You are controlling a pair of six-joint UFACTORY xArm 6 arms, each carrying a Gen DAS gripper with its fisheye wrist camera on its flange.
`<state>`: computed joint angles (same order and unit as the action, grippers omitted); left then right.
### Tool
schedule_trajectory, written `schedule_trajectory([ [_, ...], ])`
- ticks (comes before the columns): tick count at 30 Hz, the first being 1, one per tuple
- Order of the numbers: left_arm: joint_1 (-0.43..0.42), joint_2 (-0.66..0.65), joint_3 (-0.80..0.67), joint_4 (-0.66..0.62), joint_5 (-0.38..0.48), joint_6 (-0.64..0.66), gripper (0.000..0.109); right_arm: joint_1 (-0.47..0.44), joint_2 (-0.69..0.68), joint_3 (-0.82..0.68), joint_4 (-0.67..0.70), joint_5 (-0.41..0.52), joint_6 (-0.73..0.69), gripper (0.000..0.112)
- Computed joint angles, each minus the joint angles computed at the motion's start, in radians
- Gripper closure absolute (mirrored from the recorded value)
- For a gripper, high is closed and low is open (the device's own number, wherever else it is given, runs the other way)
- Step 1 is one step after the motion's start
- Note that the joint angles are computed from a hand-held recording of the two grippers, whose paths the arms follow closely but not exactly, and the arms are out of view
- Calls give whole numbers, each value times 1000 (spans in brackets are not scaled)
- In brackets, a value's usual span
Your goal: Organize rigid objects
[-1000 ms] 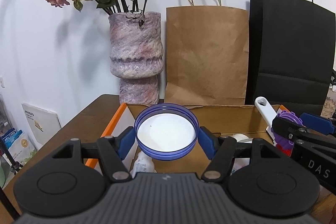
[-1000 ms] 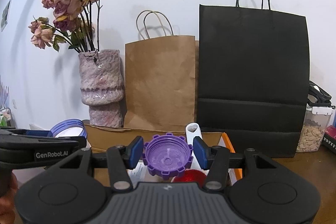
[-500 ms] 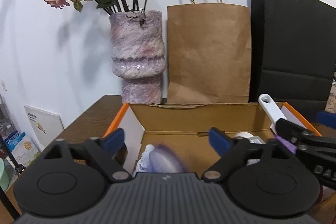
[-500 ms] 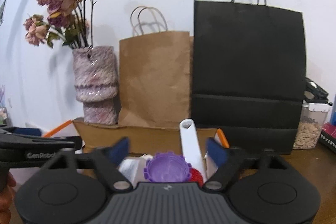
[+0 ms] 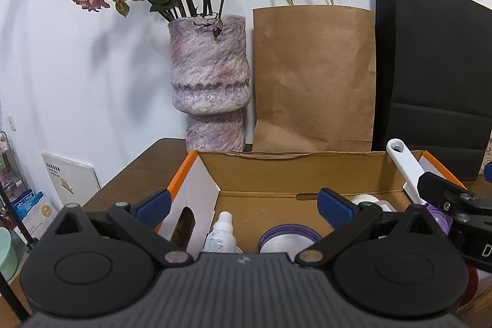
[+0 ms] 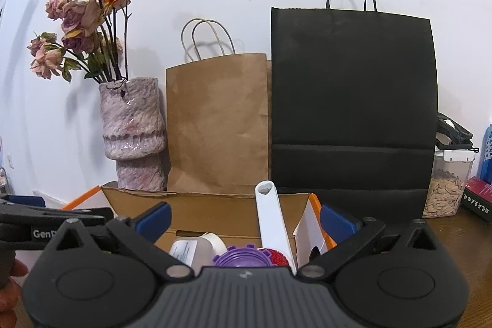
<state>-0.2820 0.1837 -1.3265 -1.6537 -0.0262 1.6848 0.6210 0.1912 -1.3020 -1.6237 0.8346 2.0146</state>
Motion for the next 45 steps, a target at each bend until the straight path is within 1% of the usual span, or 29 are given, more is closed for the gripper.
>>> schedule_trajectory([
  [3, 2, -5, 2, -20, 1, 19, 6, 0, -1, 1, 0, -2, 0, 9],
  [6, 3, -12, -1, -75, -4, 79, 6, 2, -2, 3, 0, -2, 3, 9],
  [8, 5, -21, 0, -126, -3, 134, 6, 8, -9, 12, -3, 6, 8, 9],
  [13, 12, -57, 6, -321, 1, 349, 6, 27, -31, 39, -4, 21, 17, 9],
  [21, 26, -149, 109, -332, 31, 362, 6, 71, -85, 94, 15, 59, 18, 9],
  [25, 36, -209, 176, -304, 45, 332, 6, 108, -118, 126, 30, 92, 13, 9],
  [32, 61, -331, 306, -213, 74, 239, 6, 183, -177, 177, 79, 153, 4, 9],
  [37, 83, -433, 410, -84, 103, 118, 6, 251, -217, 206, 123, 209, -11, 9],
  [45, 139, -663, 617, 141, 176, -79, 6, 383, -282, 246, 181, 311, -4, 9],
])
